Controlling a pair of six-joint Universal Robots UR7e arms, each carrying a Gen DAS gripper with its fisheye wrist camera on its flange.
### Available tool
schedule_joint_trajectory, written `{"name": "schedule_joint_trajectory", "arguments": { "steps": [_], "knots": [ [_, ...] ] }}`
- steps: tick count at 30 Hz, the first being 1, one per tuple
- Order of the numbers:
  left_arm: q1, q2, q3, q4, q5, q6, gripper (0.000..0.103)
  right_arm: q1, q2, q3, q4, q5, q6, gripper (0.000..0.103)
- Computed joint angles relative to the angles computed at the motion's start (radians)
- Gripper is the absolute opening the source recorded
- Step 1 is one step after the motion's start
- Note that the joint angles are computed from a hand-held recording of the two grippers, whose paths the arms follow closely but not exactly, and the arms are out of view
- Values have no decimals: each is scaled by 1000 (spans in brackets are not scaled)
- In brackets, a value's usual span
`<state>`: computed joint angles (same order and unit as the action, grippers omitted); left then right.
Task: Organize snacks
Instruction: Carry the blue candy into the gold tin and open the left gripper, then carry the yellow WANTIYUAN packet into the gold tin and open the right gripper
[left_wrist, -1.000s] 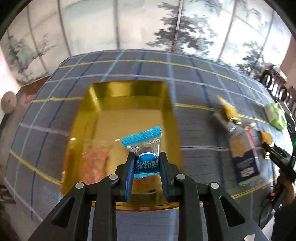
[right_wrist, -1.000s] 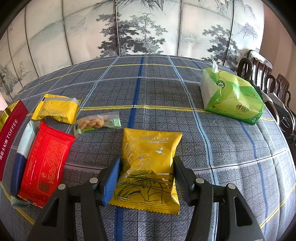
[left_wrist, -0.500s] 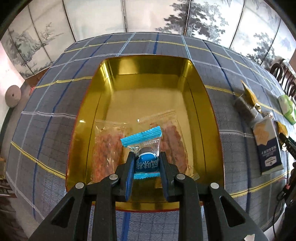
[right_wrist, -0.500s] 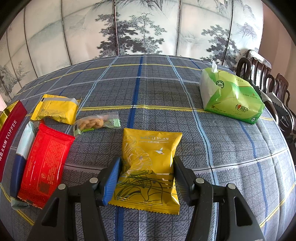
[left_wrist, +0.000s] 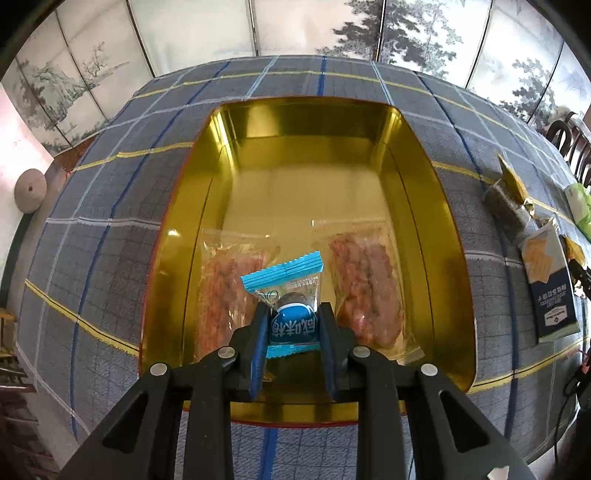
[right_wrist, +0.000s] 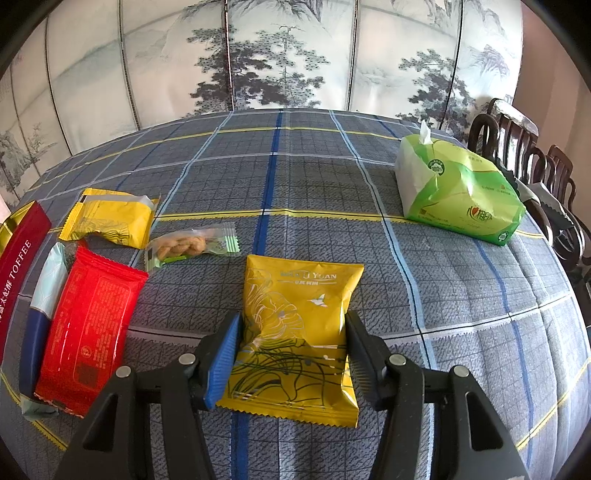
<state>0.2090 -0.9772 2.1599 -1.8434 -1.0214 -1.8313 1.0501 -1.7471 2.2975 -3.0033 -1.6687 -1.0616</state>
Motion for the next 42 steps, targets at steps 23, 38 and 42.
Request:
{"name": "schedule_joint_trajectory", "arguments": {
  "steps": [23, 38, 42],
  "knots": [
    [-18, 9, -11, 35, 3, -8, 52, 0, 0, 7, -12, -3, -1, 56],
    [-63, -4, -24, 100, 21, -58, 64, 2, 1, 2, -11, -6, 6, 56],
    [-76, -5, -32, 120, 25, -72, 64, 6, 4, 5, -21, -13, 15, 56]
  ]
}}
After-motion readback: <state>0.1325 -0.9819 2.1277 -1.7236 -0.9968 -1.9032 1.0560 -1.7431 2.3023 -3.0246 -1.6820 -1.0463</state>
